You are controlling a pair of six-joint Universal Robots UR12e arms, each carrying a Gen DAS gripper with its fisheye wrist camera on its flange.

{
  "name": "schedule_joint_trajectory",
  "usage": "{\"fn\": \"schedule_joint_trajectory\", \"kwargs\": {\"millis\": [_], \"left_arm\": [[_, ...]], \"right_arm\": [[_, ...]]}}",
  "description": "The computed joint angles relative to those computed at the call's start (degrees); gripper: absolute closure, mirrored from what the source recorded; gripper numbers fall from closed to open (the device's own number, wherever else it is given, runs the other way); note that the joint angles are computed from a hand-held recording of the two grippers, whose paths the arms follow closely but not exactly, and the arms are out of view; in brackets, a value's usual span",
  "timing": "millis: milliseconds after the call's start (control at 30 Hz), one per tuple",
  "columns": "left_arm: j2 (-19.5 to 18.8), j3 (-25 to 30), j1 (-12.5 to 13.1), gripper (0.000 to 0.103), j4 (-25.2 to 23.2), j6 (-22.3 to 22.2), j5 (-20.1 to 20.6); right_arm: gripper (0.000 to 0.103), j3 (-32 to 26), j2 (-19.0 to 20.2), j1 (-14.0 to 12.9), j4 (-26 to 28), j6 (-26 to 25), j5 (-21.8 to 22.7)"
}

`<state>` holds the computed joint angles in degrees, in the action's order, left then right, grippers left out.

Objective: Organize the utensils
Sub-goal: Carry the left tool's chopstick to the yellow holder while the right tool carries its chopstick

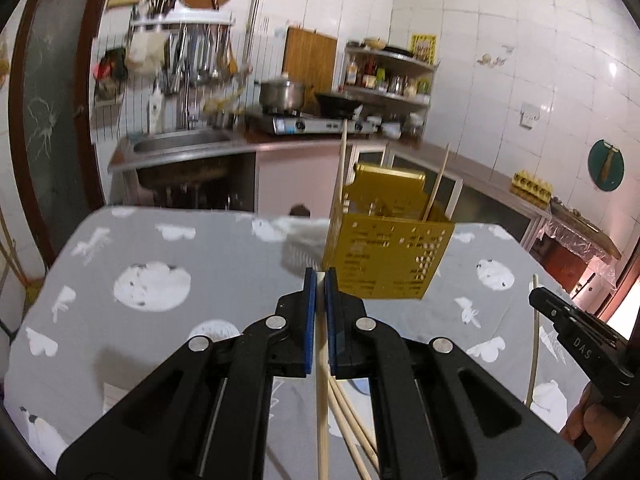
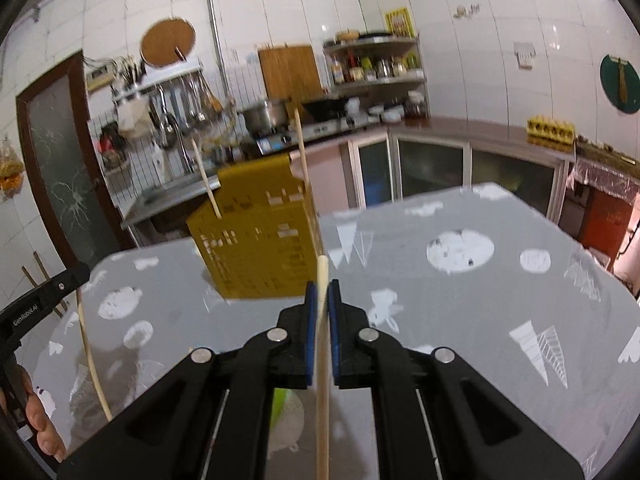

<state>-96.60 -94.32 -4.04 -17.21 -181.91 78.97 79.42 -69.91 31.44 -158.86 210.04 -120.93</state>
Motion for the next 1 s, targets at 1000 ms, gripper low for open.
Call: {"fn": "schedule_joint_trajectory", "kwargs": {"millis": [1000], "left_arm": [[0.5, -0.7, 0.4, 0.100, 12.5, 0.2, 1.9]], "right_arm": [[0.097, -0.9, 2.4, 0.8, -17.3, -9.3, -5.5]]}}
